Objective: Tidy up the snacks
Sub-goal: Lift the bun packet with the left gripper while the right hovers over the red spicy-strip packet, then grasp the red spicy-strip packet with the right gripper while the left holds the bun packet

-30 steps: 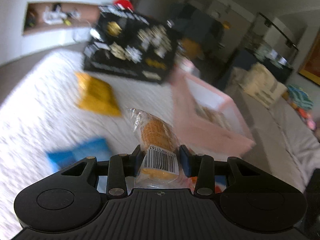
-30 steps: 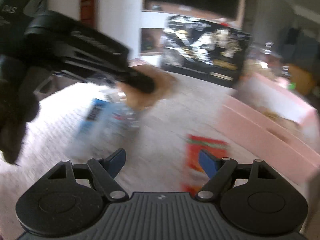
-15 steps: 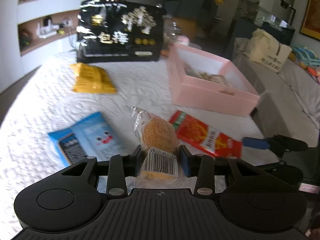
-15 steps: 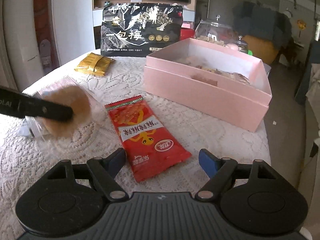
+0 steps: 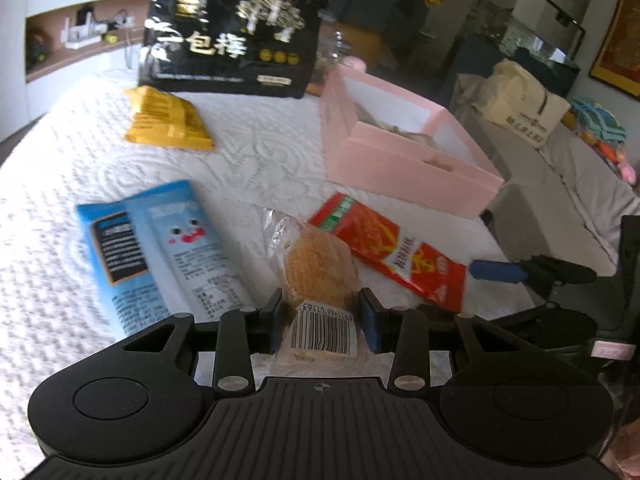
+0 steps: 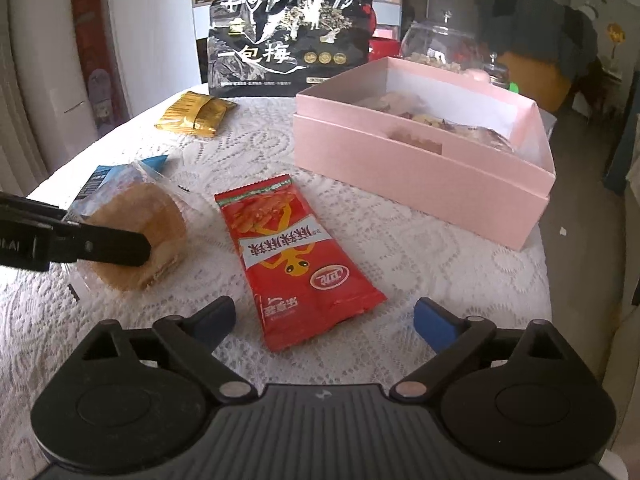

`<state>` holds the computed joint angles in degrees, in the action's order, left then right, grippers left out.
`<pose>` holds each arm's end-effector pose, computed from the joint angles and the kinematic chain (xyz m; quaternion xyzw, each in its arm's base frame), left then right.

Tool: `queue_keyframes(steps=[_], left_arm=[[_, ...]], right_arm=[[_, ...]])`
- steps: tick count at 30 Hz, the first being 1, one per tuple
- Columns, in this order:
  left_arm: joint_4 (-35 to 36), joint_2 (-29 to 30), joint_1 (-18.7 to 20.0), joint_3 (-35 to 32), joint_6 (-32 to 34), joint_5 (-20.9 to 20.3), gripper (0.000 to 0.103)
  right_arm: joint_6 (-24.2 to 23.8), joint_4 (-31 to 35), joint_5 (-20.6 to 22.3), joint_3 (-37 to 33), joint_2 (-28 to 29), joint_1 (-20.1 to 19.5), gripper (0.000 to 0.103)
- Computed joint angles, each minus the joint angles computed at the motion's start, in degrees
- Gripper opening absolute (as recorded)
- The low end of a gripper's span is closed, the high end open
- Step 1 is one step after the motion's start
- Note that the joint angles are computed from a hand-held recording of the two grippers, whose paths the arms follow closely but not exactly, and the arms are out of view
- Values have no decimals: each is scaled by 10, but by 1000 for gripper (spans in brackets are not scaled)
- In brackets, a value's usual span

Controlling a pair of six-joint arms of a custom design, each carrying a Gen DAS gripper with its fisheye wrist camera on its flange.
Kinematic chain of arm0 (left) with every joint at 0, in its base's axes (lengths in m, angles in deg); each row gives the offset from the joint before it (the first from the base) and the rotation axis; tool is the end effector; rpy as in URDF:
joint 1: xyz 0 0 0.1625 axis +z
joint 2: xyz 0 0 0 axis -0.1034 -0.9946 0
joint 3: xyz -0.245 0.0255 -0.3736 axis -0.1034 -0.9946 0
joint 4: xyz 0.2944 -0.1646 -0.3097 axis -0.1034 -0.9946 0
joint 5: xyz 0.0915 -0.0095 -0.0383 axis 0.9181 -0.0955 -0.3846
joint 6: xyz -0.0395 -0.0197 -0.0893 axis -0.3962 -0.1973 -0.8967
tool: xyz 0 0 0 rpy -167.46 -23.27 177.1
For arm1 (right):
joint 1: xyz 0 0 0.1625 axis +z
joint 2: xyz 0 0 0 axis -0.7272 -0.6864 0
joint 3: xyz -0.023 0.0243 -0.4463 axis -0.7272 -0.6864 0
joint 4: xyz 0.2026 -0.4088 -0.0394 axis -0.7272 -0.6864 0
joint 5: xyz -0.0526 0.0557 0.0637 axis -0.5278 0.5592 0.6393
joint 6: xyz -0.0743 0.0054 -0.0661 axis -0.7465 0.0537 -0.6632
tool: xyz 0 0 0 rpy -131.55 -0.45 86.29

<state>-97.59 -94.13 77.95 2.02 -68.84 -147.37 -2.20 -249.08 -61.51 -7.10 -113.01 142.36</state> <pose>-0.0928 -0.8219 0.1104 0.2514 0.9146 -0.2741 0.1585 0.1590 -0.7684 0.0292 0.1943 -0.8623 0.3268 0.3346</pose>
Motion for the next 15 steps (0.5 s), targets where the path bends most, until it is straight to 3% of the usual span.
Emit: queue_keyframes(steps=[4, 8, 13, 15], left_arm=[[-35, -3, -4, 10, 14, 40, 43], [-29, -6, 4, 9, -2, 25, 43], [-26, -8, 7, 9, -7, 17, 44], [-25, -9, 8, 10, -10, 14, 44]], right_arm=[[13, 38, 20, 3, -18, -1, 94], [22, 16, 17, -8, -8, 1, 93], [84, 63, 31, -23, -7, -1, 89], [95, 87, 62, -13, -19, -3, 88]])
